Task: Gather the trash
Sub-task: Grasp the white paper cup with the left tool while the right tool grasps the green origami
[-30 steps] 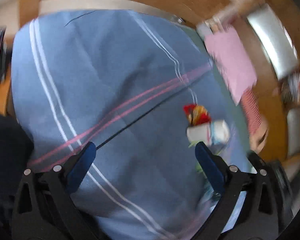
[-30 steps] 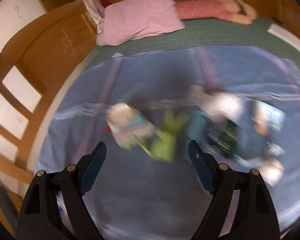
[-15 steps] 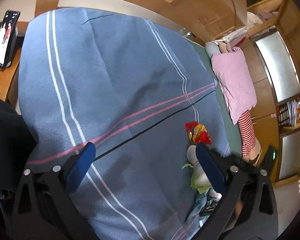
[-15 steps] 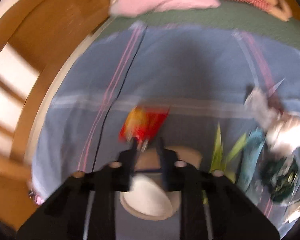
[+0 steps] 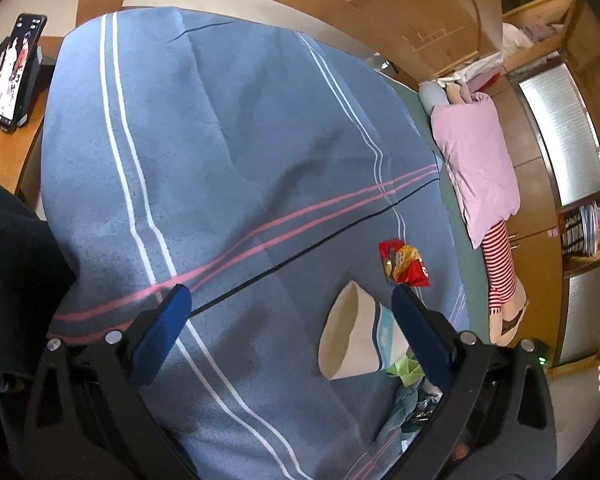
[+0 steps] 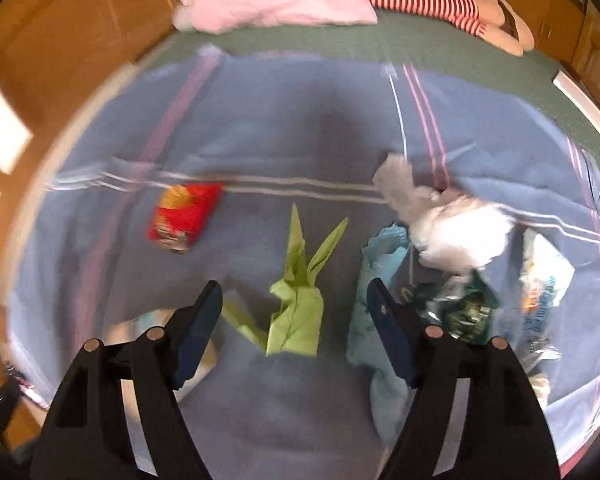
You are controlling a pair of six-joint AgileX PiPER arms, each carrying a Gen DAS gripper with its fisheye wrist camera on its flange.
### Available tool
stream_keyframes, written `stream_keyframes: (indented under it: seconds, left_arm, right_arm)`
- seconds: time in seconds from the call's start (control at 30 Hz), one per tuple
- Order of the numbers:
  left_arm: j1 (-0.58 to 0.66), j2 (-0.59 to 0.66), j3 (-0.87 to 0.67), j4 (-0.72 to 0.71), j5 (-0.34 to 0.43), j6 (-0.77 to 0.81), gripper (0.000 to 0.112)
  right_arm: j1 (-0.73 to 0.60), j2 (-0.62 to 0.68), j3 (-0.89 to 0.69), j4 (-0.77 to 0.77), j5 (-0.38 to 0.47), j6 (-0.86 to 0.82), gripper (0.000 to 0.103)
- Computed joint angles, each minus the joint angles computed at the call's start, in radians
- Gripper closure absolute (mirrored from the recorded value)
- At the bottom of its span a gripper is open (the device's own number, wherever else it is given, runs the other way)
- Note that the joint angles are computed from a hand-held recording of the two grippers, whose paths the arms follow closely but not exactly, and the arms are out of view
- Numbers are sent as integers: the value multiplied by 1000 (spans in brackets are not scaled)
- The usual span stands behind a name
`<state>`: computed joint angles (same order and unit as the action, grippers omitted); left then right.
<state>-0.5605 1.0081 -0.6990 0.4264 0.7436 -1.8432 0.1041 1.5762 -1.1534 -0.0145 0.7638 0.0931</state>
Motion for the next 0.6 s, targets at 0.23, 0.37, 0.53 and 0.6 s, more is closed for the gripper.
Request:
stream_keyframes:
  seconds: [0.23, 0.37, 0.53, 0.6]
  left_arm:
    - [31, 19, -5, -41, -17, 49, 13]
    - [94, 35, 3, -128, -47, 126, 13]
    - [102, 132, -63, -175, 27, 200, 13]
    - [76, 196, -118, -172, 78, 246, 13]
  right_arm:
    - [41, 36, 60, 145, -17, -175, 76]
    - [71, -35, 113, 202, 70, -338, 77]
    - [-13, -230, 246, 257, 88, -413, 77]
    - [-63, -304, 295, 278, 92, -411, 77]
